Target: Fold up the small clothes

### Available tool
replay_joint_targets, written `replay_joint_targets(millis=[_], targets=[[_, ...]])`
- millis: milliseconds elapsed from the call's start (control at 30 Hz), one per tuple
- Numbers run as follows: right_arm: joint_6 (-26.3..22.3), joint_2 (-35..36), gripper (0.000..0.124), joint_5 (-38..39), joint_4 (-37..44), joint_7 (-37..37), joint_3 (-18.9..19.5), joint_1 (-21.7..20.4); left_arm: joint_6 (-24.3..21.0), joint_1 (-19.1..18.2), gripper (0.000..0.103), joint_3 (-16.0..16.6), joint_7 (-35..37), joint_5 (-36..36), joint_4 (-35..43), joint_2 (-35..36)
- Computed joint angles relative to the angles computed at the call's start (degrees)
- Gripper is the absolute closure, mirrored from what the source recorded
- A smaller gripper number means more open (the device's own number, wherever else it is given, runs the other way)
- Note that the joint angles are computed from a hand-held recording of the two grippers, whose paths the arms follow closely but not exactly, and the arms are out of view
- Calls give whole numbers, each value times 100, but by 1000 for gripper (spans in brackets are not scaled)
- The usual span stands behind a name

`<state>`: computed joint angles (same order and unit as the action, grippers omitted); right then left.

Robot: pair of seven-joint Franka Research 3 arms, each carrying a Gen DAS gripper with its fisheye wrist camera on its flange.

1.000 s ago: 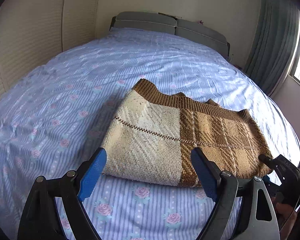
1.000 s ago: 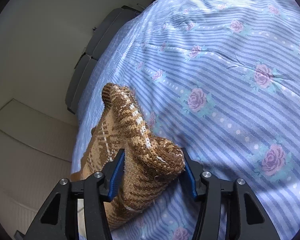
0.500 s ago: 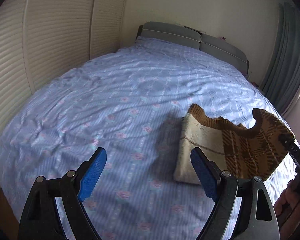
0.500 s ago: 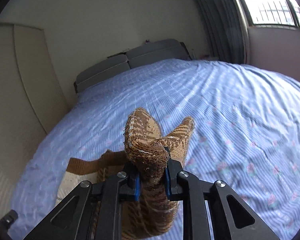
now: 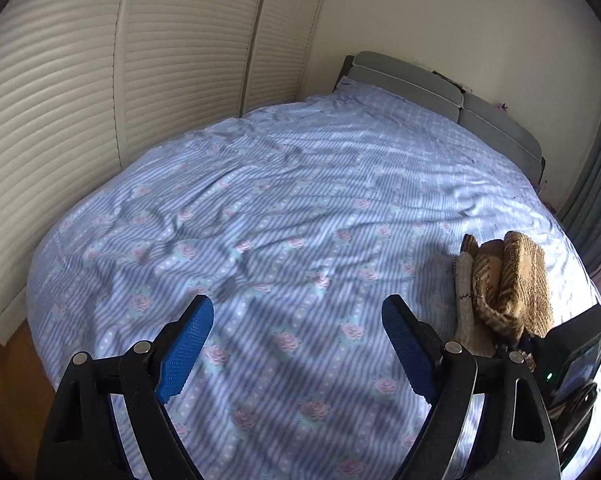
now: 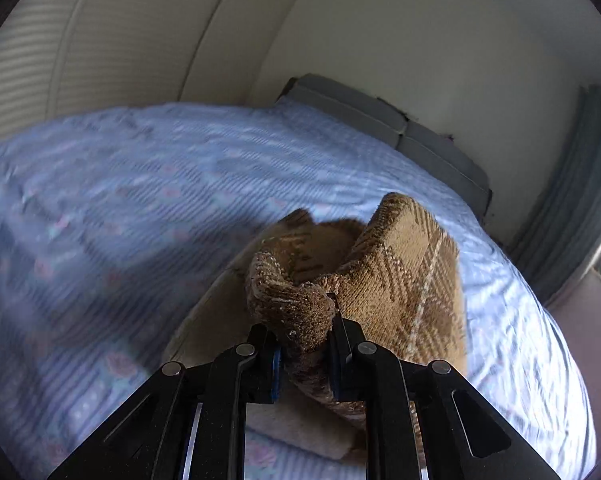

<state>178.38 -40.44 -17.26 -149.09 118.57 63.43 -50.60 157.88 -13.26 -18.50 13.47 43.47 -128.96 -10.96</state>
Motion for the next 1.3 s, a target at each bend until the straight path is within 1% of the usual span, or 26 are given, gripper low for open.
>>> replay_joint_targets(millis=[67, 133, 200, 300, 367, 433, 467, 500, 533, 567, 633, 700, 800, 867, 933, 1000, 1067, 1133, 1167, 1267, 1300], targets=[[-27, -169, 105, -55, -110, 2, 111, 57, 43, 13, 16, 47, 14, -63, -76, -20], [-85, -189, 105, -30, -263, -29, -76, 357, 125, 17, 16, 86, 59, -157, -119, 1], [-87, -43, 105, -34, -289, -70, -267, 519, 234, 20, 16, 111, 121, -252, -148, 17], [1, 27, 103, -128, -352, -170, -425, 606, 319, 26, 16, 92, 223, -260, -106, 75], [53, 69, 97, -94, -340, -183, -536, 661, 347, 10, 16, 77, 326, -251, -48, 119], [161, 178, 84, -38, -331, -232, -710, 769, 366, -9, 16, 62, 405, -231, 28, 166], [225, 198, 82, 10, -339, -242, -779, 818, 369, -21, 16, 59, 441, -232, 77, 202], [284, 239, 78, 70, -345, -267, -869, 894, 397, -42, 16, 71, 502, -269, 122, 240], [362, 304, 74, 145, -387, -322, -1049, 1061, 445, -64, 16, 87, 572, -315, 174, 292], [436, 330, 72, 236, -449, -376, -1234, 1236, 505, -100, 16, 108, 694, -394, 236, 355], [560, 282, 67, 444, -561, -451, -1478, 1464, 572, -189, 16, 134, 1036, -557, 420, 518], [712, 152, 65, 677, -763, -531, -1789, 1751, 539, -280, 16, 119, 1349, -592, 707, 736], [794, -125, 65, 1025, -1010, -589, -2054, 1966, 572, -461, 17, 108, 1818, -596, 1216, 1144], [730, -310, 65, 1253, -1085, -594, -2069, 1922, 578, -615, 17, 113, 2202, -619, 1628, 1481], [711, -351, 65, 1436, -1155, -631, -2264, 2006, 625, -753, 19, 98, 2765, -848, 2071, 1869], [653, -366, 64, 1595, -1163, -621, -2388, 1973, 646, -812, 25, -11, 3540, -1348, 2556, 2307], [619, -370, 64, 1711, -1164, -581, -2466, 1866, 589, -747, 33, -261, 4407, -2002, 3086, 2790], [561, -339, 64, 1797, -1109, -478, -2408, 1628, 389, -657, 39, -555, 5171, -2618, 3712, 3330], [520, -302, 64, 1817, -1076, -435, -2411, 1532, 219, -662, 41, -643, 5453, -2835, 4058, 3603], [543, -66, 64, 1852, -963, -283, -2433, 1289, -427, -863, 47, -660, 5975, -3240, 5117, 4345], [562, 16, 64, 1863, -926, -247, -2450, 1232, -639, -923, 47, -662, 6120, -3382, 5458, 4580]])
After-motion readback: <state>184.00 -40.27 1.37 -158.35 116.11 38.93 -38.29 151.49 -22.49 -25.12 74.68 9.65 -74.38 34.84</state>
